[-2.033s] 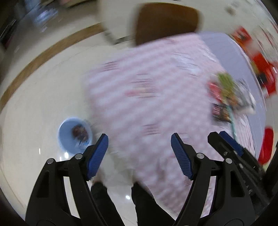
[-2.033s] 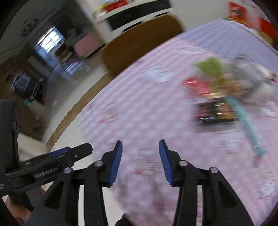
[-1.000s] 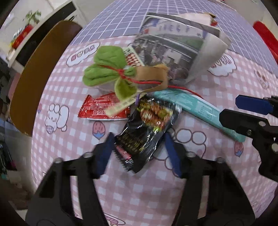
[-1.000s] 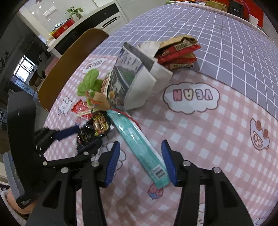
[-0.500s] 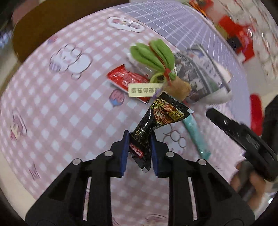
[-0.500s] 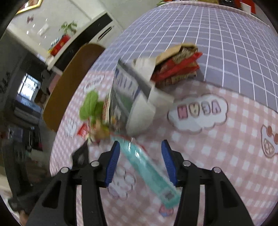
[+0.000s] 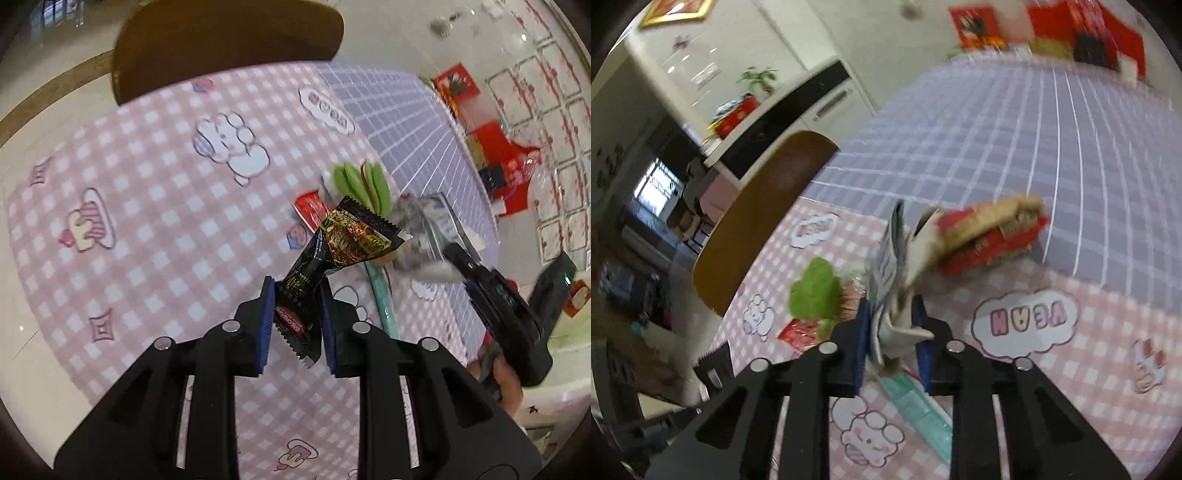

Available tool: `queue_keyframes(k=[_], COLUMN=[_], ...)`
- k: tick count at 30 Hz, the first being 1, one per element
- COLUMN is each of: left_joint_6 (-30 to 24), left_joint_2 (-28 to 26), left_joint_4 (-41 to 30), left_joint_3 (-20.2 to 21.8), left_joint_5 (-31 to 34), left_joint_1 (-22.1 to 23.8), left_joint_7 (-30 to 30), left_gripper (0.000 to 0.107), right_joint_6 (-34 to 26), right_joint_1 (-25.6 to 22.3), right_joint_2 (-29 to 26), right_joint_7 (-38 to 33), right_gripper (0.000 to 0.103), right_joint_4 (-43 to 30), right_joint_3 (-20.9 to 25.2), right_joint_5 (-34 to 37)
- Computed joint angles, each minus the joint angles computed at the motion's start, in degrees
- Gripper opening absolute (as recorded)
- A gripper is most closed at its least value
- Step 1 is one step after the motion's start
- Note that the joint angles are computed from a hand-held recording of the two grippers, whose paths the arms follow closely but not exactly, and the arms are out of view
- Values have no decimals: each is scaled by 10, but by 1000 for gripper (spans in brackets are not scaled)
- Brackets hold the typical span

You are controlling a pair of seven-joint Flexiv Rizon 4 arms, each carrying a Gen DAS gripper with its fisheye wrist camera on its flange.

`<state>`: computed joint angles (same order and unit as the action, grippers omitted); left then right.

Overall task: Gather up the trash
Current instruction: 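Carry the candy packet and white paper bag with both grippers over the blue bin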

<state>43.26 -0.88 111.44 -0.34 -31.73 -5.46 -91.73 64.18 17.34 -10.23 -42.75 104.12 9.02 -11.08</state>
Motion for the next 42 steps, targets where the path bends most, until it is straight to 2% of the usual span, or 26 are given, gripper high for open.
queue_keyframes(k=[3,9,13,15,21,24,29,37,42], left_joint_6=[1,-6,-24,-33,-83,-110,-154,-186,-192], left_joint_2=[17,72,107,122,174,194,210,188,172], left_joint_4=[9,45,70,80,108,120,141,166,173], left_joint_3=[10,41,67,80,131,160,201,239,249], left_joint_5=[-19,-46,-55,-52,-17,15,71,128,140], left_joint_1=[7,25,45,58,120,163,239,342,385], left_joint_7=[15,46,68,75,88,94,98,116,129], left_gripper=[23,23,23,23,23,23,23,23,23], right_joint_6=[-6,-39,-45,-46,-69,-107,-197,-358,-407], right_joint_1=[13,40,60,77,163,198,267,362,406], right_joint_2=[19,57,52,40,-51,-111,-211,-354,-411], right_joint_7=[16,109,100,81,-8,-57,-103,-122,-125], right_gripper=[19,19,19,19,19,19,19,19,19], right_joint_4=[1,-5,-36,-56,-152,-216,-316,-487,-572], right_joint_3=[-3,-9,14,26,76,106,117,90,65], right_joint_5=[-46,-254,-289,-271,-134,-45,12,61,64])
